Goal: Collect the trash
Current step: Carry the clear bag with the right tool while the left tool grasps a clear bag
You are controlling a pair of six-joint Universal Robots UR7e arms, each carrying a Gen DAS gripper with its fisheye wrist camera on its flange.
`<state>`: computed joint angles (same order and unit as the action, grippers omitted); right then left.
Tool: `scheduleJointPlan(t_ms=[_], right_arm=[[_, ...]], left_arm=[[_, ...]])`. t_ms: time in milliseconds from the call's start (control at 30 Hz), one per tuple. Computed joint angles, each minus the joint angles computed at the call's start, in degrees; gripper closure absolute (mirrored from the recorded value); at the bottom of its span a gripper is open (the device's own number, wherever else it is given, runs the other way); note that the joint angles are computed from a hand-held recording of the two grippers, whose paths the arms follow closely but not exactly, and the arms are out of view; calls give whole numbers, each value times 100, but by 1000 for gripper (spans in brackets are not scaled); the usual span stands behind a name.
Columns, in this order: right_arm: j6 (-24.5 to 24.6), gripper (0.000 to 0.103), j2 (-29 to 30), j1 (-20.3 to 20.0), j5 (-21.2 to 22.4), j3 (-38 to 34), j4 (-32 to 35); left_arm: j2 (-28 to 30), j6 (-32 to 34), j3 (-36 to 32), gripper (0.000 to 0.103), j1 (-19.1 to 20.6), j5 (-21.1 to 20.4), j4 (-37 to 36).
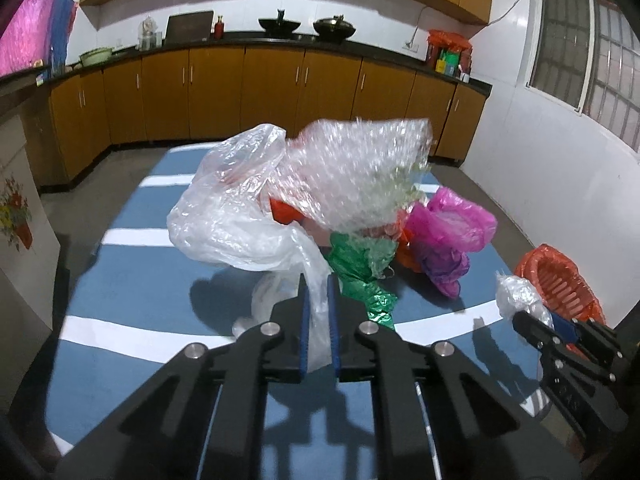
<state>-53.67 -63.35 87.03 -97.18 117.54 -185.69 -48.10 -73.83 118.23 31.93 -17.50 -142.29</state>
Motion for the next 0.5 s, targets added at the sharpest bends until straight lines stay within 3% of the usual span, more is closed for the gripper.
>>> scheduleJointPlan(t_ms=[300, 400, 500], right_arm=[[66, 79, -269, -19, 206, 74, 61], [100, 79, -391, -48, 227, 72, 82], [171, 79, -512, -87, 205, 41, 92]], left_arm=[[-359, -314, 131, 93, -519, 155, 665], [-271, 85, 25, 93, -659, 181, 391], [-76, 955, -87, 93, -751, 120, -509]])
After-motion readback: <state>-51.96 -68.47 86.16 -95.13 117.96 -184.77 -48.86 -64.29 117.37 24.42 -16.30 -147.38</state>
